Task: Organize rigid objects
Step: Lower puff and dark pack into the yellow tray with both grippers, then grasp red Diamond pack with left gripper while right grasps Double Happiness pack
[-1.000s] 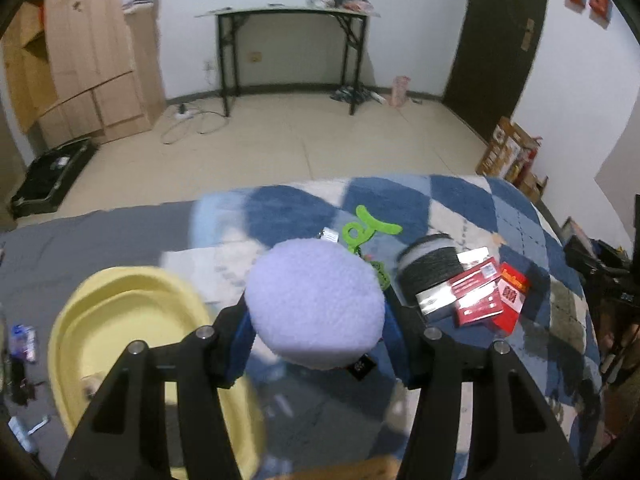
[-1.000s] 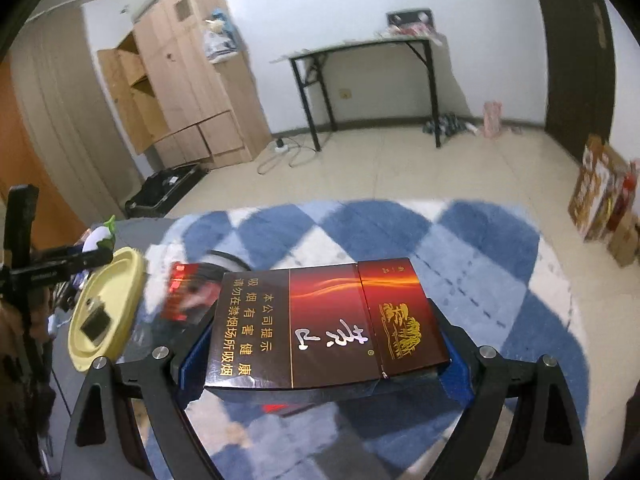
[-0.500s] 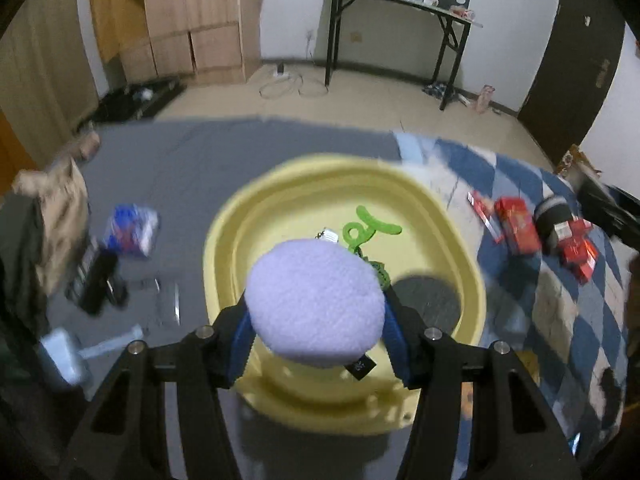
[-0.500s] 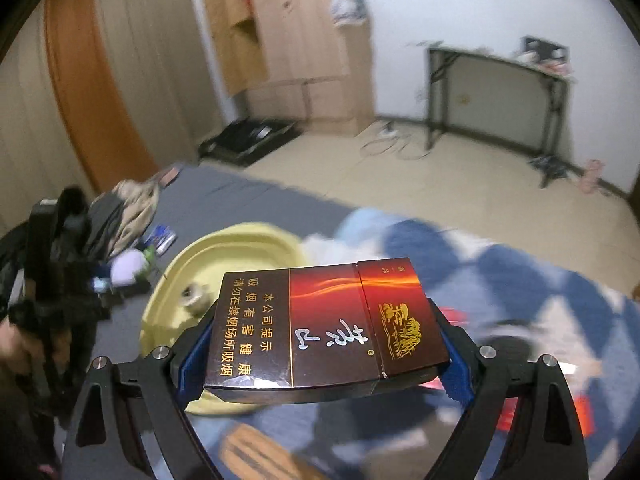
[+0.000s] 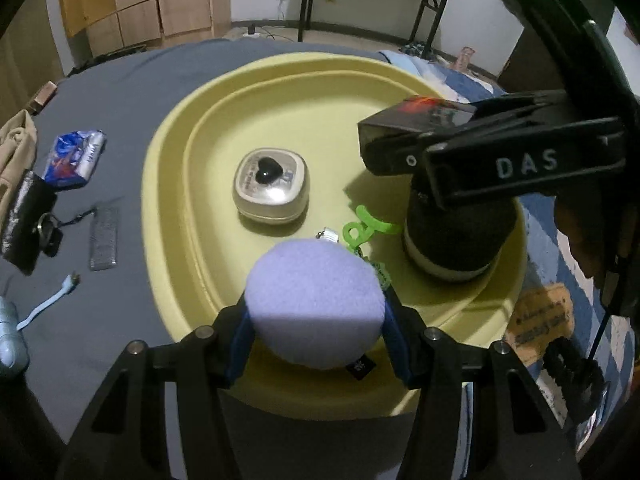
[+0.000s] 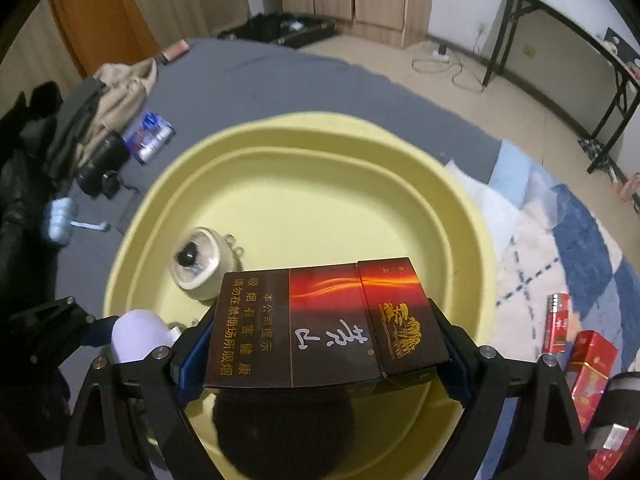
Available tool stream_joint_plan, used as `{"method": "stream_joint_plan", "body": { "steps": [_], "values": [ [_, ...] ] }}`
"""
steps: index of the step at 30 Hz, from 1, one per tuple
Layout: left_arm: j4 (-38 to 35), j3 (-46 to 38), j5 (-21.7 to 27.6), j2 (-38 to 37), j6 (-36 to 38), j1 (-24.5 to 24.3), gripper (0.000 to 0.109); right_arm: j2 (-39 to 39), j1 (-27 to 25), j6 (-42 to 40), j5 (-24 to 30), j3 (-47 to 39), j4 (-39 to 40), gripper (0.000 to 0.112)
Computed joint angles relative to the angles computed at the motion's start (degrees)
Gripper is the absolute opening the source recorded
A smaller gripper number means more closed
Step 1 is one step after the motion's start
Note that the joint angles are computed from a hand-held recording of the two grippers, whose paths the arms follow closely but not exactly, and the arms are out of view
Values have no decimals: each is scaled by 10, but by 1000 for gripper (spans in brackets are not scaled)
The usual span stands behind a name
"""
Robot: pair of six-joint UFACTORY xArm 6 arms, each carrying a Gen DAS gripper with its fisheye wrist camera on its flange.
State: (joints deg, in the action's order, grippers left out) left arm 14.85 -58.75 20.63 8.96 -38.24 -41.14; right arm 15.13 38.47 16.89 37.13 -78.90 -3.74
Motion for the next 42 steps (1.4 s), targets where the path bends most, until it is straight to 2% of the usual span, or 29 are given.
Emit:
{"method": "stream_joint_plan", "body": {
  "steps": [5,8,10,11,13,15,18,21,23,26,30,32,35,38,42],
  "values": [
    [29,-6,-22,14,-26,4,61,64,5,21,33,-64,-33,92],
    [28,-12,-27,21,-27,2,68,78,10,21,37,-80,-34,92],
    [53,-7,-32,17,-51,0,78,69,10,19,26,-72,-21,94],
    [63,2,-43,10,-64,0,82,59,11,26,12,-59,-25,97],
    [94,22,-60,-10,-102,2,102,30,9,47,-28,-25,-30,103],
    [151,26,-53,-29,-164,3,103,-9,2,75,-74,17,-36,103],
    [136,24,-41,-51,-169,1,103,-75,-13,108,-108,81,-39,103],
    [139,-5,-17,-65,-177,-10,103,-176,-38,164,-138,180,-74,103],
    [151,-50,9,-59,-183,-26,103,-263,-66,201,-144,259,-102,103],
    [125,-134,38,-25,-167,-50,103,-408,-115,229,-124,372,-126,103],
    [85,-267,85,51,-154,-85,103,-585,-190,170,-53,479,-77,103],
    [68,-349,132,101,-136,-106,103,-661,-220,137,-12,519,-71,103],
    [45,-450,180,170,-112,-131,103,-746,-258,76,19,571,-38,103],
    [33,-547,219,247,-86,-147,103,-810,-313,-3,37,619,43,103],
    [13,-699,300,365,-83,-158,103,-802,-359,-119,-20,675,130,103]
  ]
}}
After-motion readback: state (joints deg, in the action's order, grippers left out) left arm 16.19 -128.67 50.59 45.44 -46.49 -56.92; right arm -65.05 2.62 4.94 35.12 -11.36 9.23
